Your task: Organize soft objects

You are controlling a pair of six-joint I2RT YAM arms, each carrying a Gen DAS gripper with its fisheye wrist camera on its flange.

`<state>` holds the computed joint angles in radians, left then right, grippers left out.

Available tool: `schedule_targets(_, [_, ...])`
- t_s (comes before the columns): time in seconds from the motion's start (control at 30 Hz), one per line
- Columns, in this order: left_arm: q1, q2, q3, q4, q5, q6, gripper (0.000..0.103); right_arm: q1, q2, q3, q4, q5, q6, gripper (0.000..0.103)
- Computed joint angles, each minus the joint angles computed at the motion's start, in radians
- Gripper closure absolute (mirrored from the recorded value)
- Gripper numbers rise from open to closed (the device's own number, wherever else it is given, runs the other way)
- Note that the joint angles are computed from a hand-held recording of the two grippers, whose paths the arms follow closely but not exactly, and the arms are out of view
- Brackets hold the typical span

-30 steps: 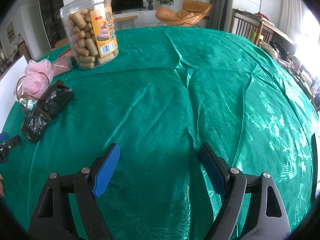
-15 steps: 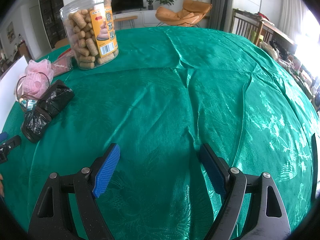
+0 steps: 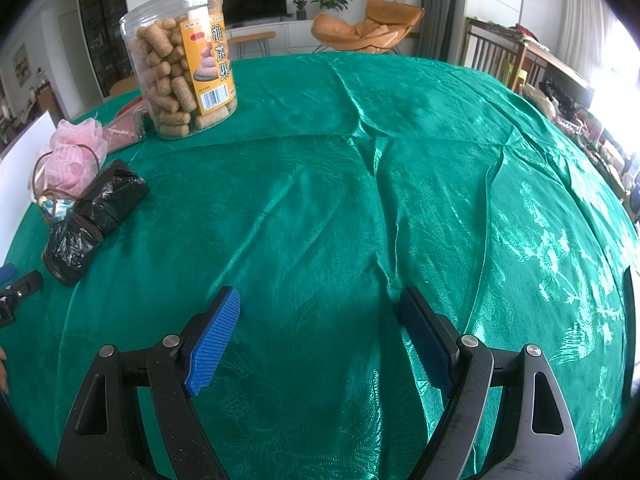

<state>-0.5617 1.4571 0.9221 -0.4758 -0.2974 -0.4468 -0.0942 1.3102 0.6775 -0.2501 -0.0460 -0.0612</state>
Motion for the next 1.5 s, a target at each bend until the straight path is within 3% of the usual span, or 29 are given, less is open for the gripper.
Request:
schedule_targets(0.63, [-0.001, -0.001, -0.003, 0.002, 0.0, -0.001, 0.0, 0.0, 0.002, 0.002, -0.001, -0.002, 0.0, 0.018])
schedule_targets(0.77, [0.032, -0.012, 0.028, -0.064, 0.076, 0.014, 0.0, 0.002, 0.003, 0.002, 0.0, -0.004, 0.002, 0.018])
schedule_targets(0.93, [0.109, -0.177, 0.007, -0.073, 0.158, -0.044, 0.0, 0.001, 0.004, 0.002, 0.001, -0.005, 0.001, 0.018])
schedule_targets(1.1, [0.218, -0.031, 0.25, -0.099, 0.198, -0.07, 0.0, 0.001, 0.004, 0.002, 0.001, -0.005, 0.0, 0.017])
schedule_targets(1.17, [0.251, 0.102, 0.395, -0.114, 0.209, -0.052, 0.0, 0.002, 0.004, 0.002, 0.001, -0.005, 0.001, 0.017])
schedule_targets(1.33, [0.316, 0.521, 0.842, -0.313, 0.196, 0.077, 0.007, 0.001, 0.004, 0.002, 0.0, -0.005, 0.0, 0.017])
schedule_targets(1.5, [0.357, 0.692, 0.988, -0.342, 0.204, 0.076, 0.008, 0.002, 0.005, 0.003, 0.0, -0.004, 0.0, 0.017])
